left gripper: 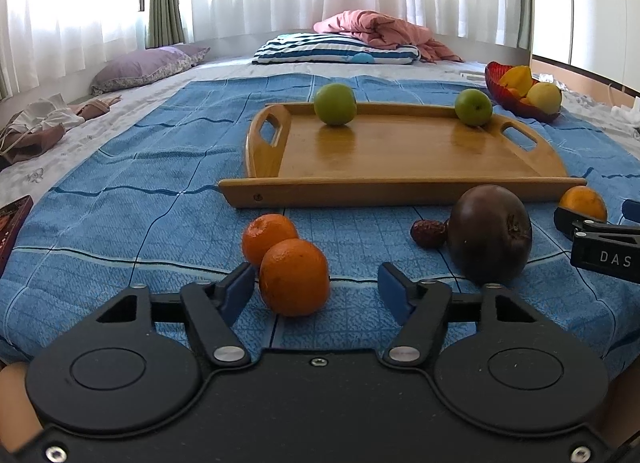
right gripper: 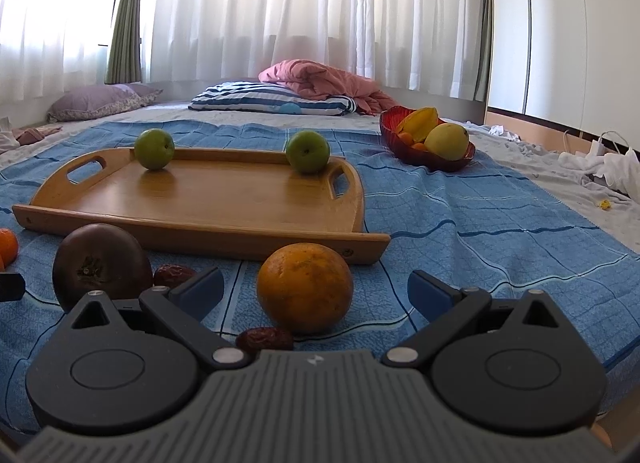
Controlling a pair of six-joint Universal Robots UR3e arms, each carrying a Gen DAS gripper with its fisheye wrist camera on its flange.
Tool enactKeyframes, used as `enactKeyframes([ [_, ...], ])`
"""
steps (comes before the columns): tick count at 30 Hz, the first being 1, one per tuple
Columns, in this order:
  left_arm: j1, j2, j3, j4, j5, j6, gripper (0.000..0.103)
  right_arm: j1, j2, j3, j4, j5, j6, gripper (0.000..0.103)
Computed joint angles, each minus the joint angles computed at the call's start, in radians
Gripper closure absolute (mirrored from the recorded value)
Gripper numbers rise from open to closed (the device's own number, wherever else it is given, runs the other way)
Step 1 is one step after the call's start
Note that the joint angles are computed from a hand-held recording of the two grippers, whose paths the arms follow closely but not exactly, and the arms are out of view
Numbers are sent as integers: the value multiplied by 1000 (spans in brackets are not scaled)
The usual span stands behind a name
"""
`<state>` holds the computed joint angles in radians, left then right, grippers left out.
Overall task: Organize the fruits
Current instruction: 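Grasp a tangerine with the left tool while the right tool grasps the large orange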
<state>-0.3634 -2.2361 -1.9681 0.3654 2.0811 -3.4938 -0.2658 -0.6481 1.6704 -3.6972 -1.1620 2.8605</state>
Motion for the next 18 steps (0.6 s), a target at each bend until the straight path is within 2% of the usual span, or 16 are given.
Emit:
enactKeyframes([
  [5, -7, -9, 18, -18, 25, 0, 51, 2, 8, 2, -28, 1, -5, 0],
  [16, -11, -16, 27, -29, 45, -6, 60, 0, 4, -9, 6, 6, 35, 5],
  [18, -13, -20, 31, -30, 54, -8, 64, 0, 6, -15, 15, 5, 40, 5],
])
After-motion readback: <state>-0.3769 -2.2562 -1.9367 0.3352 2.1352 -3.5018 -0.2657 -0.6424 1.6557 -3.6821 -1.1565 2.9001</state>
